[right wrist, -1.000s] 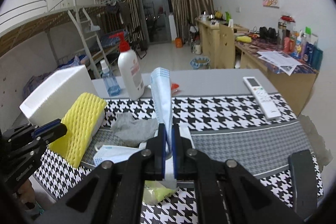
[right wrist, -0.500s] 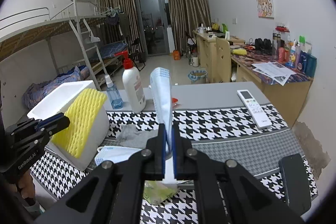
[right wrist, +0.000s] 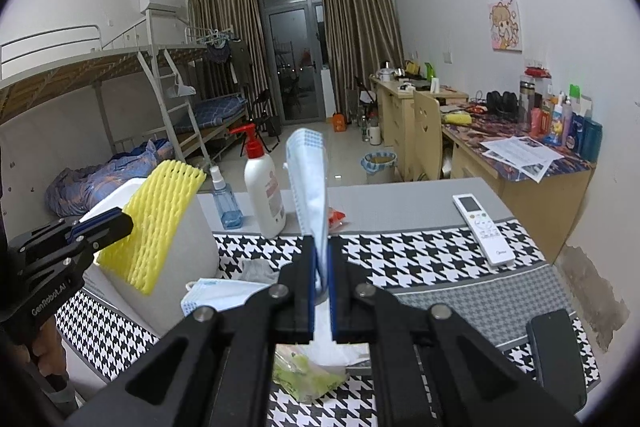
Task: Organize soft objects
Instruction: 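Lift the yellow sleeve with the left tool while the right tool lifts the mask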
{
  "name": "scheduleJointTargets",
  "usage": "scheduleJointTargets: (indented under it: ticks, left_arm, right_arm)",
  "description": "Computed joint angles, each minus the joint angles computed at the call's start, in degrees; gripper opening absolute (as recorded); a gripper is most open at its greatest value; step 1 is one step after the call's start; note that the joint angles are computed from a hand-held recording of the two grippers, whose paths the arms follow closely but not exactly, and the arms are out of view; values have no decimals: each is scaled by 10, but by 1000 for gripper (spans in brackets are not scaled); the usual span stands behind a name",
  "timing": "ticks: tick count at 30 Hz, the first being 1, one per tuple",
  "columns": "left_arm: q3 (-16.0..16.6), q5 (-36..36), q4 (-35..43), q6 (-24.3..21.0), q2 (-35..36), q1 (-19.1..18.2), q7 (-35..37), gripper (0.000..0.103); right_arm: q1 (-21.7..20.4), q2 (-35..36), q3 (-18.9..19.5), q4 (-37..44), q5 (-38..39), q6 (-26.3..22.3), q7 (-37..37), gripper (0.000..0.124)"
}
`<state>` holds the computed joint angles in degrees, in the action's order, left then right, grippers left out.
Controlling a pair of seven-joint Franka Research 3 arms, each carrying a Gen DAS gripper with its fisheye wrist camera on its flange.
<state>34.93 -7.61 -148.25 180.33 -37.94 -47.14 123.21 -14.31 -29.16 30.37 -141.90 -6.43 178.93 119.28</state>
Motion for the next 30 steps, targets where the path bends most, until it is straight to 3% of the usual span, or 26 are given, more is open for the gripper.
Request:
scheduleJointTargets:
  ticks: [30]
  left_arm:
    - [17, 58, 27, 47, 8, 18, -68, 10]
  right_arm:
    - [-29, 40, 48, 58, 9, 38, -24, 8]
